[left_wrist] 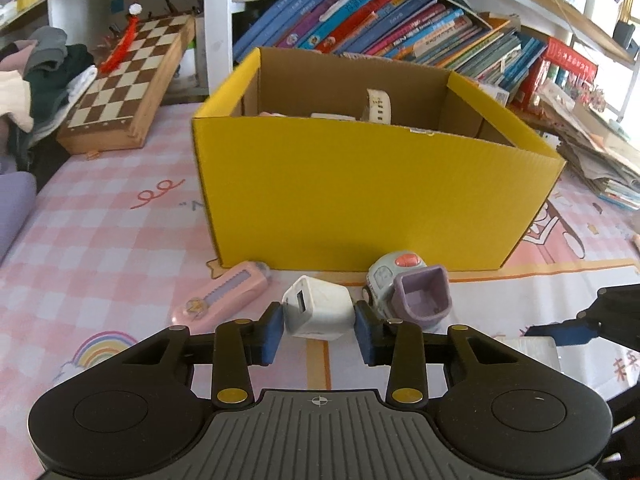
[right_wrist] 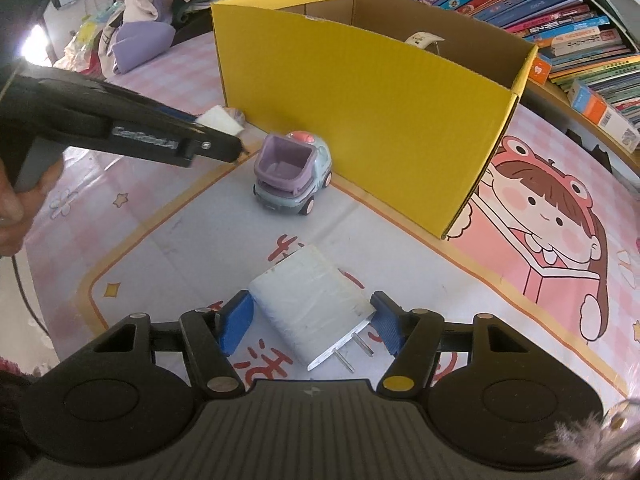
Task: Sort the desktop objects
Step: 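Carry the cube charger with the left tool while the right tool carries the adapter over the box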
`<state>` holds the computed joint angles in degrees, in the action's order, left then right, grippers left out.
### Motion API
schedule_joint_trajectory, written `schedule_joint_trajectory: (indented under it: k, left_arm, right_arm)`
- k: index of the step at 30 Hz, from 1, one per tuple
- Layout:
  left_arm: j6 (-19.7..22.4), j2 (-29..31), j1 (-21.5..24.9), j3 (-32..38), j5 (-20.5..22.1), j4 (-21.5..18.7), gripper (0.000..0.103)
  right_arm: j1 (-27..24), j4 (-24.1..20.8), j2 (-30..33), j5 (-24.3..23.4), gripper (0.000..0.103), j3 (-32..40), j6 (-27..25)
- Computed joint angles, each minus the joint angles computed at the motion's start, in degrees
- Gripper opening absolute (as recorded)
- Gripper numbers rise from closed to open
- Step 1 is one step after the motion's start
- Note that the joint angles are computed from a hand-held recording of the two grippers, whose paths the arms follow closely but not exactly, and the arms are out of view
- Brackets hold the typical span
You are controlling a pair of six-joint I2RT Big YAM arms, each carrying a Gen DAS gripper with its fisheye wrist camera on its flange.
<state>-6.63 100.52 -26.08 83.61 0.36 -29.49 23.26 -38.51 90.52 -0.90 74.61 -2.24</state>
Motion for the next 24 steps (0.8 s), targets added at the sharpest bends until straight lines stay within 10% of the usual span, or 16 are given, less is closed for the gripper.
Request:
schedule_joint_trajectory:
  k: [24]
  left_arm:
    - [5.5,-13.4,1.9,-9.6,4.9,-0.4,0.036]
  right_arm:
    - [6.0,-0.7,-5.8,6.1,0.062,-2.5,11.2]
